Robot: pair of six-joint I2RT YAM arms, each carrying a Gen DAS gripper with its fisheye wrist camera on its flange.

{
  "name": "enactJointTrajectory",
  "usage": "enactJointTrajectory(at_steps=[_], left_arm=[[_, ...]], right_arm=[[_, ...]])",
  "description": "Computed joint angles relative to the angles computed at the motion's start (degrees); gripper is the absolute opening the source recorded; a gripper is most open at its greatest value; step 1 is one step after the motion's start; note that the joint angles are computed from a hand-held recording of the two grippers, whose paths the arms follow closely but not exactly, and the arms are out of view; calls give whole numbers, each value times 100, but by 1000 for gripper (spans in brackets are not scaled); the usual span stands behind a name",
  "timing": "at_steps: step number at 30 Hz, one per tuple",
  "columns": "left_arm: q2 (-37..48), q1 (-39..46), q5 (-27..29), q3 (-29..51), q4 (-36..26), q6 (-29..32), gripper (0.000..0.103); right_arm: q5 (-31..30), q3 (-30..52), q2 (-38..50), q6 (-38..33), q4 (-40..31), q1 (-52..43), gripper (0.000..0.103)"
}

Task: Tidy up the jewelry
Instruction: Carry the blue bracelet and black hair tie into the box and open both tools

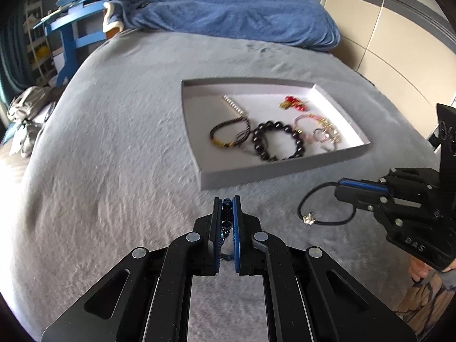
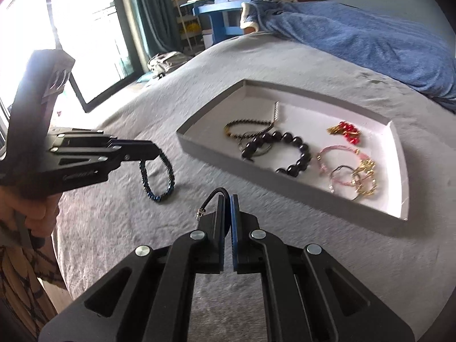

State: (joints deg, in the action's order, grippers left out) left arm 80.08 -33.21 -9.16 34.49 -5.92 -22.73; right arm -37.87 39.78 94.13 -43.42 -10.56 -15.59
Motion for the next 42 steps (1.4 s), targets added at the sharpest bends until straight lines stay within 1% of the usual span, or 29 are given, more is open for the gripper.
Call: enactJointTrajectory(at_steps=[10,15,23,27,30,32,35,42], left_arm=[[-279,-180,0,397,-261,36,7],[-201,-151,88,762,-407,84,7],[216,-72,164,1471,-566,283,7],[559,20,245,1872,-589,349,7],[859,139,359,2108,-564,333,7],[1085,184,340,2261,-568,331,7],[1329,253,403,2370,-546,275,7],[1766,397,528,2407,-516,165,7]], right_arm=[[-187,299,-26,228,-122,-204,3],[-241,450,-56,331,-198,-285,3],[-143,946,114,428,-333,-354,3],[-4,1349,390,592,-340,-354,3],[46,1715,684,829,-393,-358,3],[121,1918,908,983,-380,-347,3],[251,2136,1230,1157,-395,-315,3],[516,2258,1596,1238,-283,-227,3]])
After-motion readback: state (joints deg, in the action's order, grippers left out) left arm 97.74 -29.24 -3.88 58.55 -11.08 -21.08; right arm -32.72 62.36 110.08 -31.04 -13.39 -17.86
